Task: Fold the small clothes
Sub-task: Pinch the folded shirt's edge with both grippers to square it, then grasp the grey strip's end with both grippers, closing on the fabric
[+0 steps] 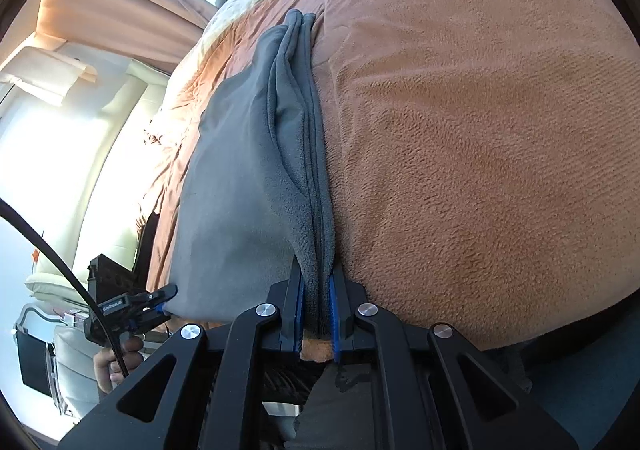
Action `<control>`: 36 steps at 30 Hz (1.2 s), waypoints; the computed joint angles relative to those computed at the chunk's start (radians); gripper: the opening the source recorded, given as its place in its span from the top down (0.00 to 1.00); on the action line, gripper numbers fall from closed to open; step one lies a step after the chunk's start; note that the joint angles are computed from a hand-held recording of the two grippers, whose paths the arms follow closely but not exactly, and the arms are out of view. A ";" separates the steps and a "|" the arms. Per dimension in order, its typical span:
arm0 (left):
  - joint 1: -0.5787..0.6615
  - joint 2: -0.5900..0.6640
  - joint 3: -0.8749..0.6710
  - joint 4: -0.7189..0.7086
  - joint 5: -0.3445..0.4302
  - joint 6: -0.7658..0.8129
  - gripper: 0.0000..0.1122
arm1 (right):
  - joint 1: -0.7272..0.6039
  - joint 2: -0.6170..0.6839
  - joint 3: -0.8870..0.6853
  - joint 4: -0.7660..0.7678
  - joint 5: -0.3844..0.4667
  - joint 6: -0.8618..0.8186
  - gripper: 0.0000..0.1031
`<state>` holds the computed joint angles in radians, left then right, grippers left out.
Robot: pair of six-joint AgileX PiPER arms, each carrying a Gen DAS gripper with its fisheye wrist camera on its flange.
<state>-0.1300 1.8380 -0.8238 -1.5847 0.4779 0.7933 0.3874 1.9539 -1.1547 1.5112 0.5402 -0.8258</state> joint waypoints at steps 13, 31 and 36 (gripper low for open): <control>0.014 -0.112 0.022 0.127 0.014 -0.038 0.93 | 0.080 -0.074 0.020 -0.055 -0.016 0.072 0.94; 0.079 -0.138 -0.017 0.488 -0.008 -0.305 0.44 | 0.109 0.042 -0.295 -0.582 -0.032 0.564 0.46; 0.117 -0.048 -0.087 0.407 0.018 -0.230 0.44 | 0.109 0.168 -0.478 -0.661 0.030 0.650 0.46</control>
<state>-0.0134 1.7903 -0.9107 -1.1775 0.4954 0.5632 0.4963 2.1216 -1.6323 0.8504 0.5705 -0.1757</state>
